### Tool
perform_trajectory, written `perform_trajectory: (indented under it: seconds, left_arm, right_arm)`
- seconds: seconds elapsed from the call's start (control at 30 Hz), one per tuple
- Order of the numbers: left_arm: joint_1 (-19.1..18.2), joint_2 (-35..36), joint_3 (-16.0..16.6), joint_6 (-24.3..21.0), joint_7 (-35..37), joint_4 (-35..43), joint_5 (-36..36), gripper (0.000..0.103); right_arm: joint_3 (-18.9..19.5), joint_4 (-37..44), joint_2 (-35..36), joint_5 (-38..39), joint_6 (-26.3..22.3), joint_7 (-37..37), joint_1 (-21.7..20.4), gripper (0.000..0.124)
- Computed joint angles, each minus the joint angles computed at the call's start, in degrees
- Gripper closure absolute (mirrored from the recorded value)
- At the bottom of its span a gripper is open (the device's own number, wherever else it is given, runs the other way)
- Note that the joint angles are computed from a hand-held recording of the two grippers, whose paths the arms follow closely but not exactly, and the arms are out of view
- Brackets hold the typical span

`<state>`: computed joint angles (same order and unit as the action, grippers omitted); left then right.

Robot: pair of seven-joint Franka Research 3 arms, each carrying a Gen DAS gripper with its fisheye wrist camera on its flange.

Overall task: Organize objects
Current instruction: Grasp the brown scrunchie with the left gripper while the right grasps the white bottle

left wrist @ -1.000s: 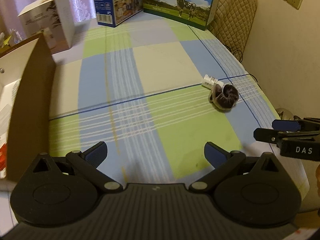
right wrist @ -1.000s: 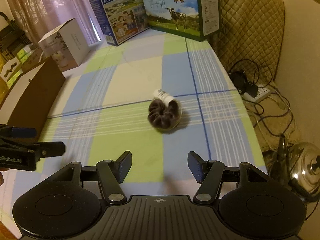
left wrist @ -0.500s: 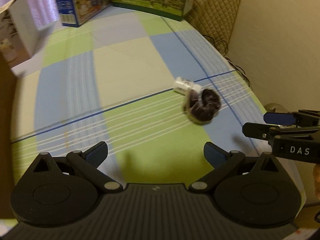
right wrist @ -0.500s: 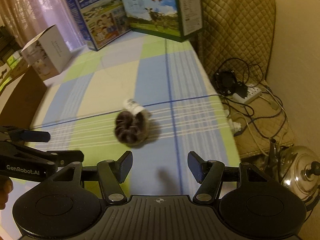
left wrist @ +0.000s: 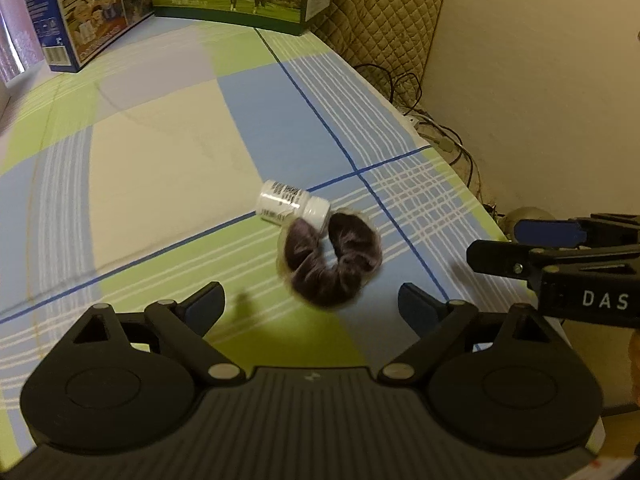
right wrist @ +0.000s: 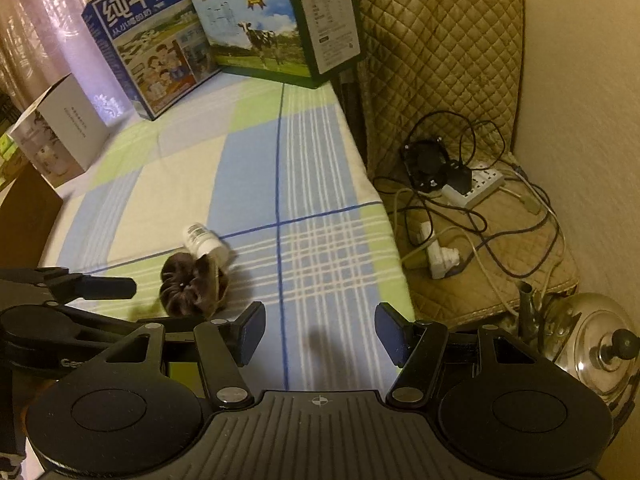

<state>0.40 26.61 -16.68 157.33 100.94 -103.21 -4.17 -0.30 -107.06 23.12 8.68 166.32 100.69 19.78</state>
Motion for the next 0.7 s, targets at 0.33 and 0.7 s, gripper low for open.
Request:
perform_trajectory:
  seconds: [0.33, 0.7]
  left_arm:
    - [-2.2, 4.1, 1.7, 0.6, -4.7, 4.7, 4.4, 0.032]
    - [2.8, 1.5, -2.9, 4.4, 2.2, -0.4, 0.4, 0.082]
  right_arm:
    - [2.8, 2.9, 2.3, 4.0, -0.7, -5.3, -2.7, 0.065]
    - [5.8, 7.3, 5.2, 8.4, -2.5, -12.5, -4.3, 0.065]
